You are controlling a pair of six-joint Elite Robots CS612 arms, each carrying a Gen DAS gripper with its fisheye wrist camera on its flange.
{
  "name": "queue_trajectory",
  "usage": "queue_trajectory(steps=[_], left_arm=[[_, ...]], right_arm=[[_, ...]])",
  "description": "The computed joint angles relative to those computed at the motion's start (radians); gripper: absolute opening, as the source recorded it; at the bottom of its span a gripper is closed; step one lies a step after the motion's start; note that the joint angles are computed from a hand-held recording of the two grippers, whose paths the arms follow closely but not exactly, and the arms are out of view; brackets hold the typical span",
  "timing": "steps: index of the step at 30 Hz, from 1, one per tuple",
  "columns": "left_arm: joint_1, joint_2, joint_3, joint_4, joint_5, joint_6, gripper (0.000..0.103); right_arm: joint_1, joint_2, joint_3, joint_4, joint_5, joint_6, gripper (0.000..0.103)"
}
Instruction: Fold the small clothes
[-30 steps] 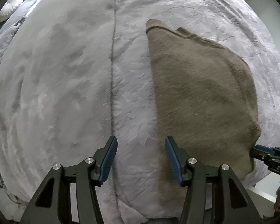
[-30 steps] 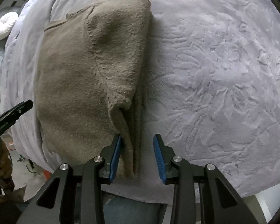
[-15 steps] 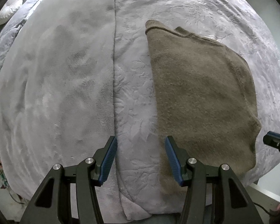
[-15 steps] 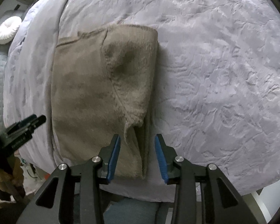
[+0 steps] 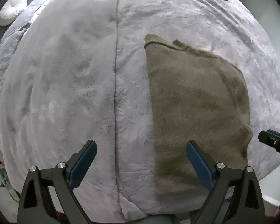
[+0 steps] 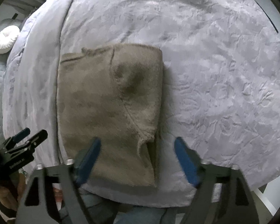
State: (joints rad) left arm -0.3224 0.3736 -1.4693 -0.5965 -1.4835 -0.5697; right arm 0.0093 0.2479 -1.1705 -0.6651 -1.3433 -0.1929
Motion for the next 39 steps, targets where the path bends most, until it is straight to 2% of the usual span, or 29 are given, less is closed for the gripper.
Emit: queue_trajectory(steps=[5, 14, 39], left_arm=[[-0.009, -0.017, 0.024, 0.007, 0.042, 0.002, 0.097], [-0.016, -0.030, 0.035, -0.008, 0.038, 0.009, 0.097], [-0.018, -0.040, 0.044, -0.017, 0.050, -0.001, 0.097]], right_arm=[[0.008, -0.002, -0.007, -0.037, -0.032, 0.025, 0.086], [0.025, 0.005, -0.029, -0.114, -0.107, 0.024, 0.087], [0.035, -0.004, -0.015, -0.131, -0.139, 0.032, 0.087]])
